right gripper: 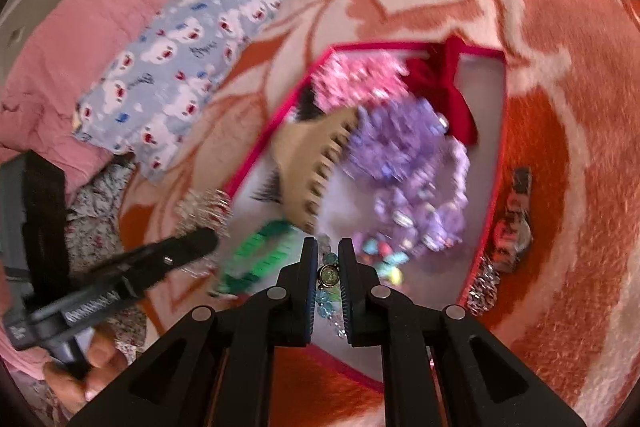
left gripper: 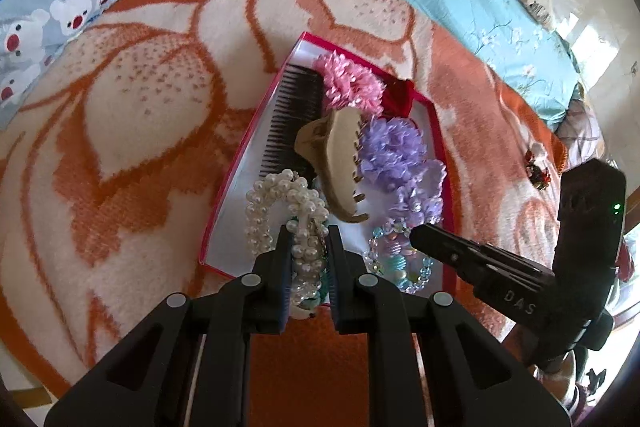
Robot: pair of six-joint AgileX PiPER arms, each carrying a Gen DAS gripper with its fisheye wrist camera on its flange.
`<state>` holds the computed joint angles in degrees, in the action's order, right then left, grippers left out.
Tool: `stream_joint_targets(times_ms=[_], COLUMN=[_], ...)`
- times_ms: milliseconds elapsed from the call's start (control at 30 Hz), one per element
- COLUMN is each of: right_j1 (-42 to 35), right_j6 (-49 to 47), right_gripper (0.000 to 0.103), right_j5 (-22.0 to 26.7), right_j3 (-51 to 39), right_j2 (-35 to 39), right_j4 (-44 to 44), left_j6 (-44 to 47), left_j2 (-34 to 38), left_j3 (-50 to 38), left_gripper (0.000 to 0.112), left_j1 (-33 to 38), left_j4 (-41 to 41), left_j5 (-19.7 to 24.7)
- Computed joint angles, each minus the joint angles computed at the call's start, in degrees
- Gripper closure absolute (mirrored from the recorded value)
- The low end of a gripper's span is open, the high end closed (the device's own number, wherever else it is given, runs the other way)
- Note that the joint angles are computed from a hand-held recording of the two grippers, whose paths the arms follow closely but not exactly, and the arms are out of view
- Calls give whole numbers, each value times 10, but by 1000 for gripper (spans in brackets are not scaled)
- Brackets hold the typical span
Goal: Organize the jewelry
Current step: 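Carry both bracelets over the box and lower them inside, then open both tools to release the bracelets in the box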
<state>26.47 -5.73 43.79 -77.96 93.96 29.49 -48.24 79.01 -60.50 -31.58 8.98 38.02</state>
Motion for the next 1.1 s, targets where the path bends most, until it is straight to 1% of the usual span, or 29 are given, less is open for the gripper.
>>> stream_joint_targets(times_ms=[167,300,600,700,800,867,933,1000,1100], right_j1=[-19,-22,-22,-25,-27,-26,-28,-28,-28], right_j6=[-3,-6,-12,-16,-17,-14,-19,-19,-17], right_gripper=[93,93,92,89,88,87,81,75,74], right_j5=[-3,-4,-14,-11,-10,-9,-8,-10,-13], right_j3=[18,19,25,26,28,26,27,30,33], right_j2=[5,7,5,5,3,4,3,-1,-8], right_j4=[-1,-4,-2,5,8,6,12,14,13], left_j6=[14,8,10,14,11,7,7,8,11], left_j2=[22,41,44,45,47,47,47,47,44], left_j3=[2,-6,-5,-5,-9,-13,-12,-13,-9], left_gripper=[99,99,98,97,92,82,78,78,78], left_j1=[6,5,8,10,5,-1,-2,-2,1], left_j4=[-16,-9,-17,-17,-6,2,0,-1,-7], left_j5=[-11,-10,-10,-8,0,3,3,5,2])
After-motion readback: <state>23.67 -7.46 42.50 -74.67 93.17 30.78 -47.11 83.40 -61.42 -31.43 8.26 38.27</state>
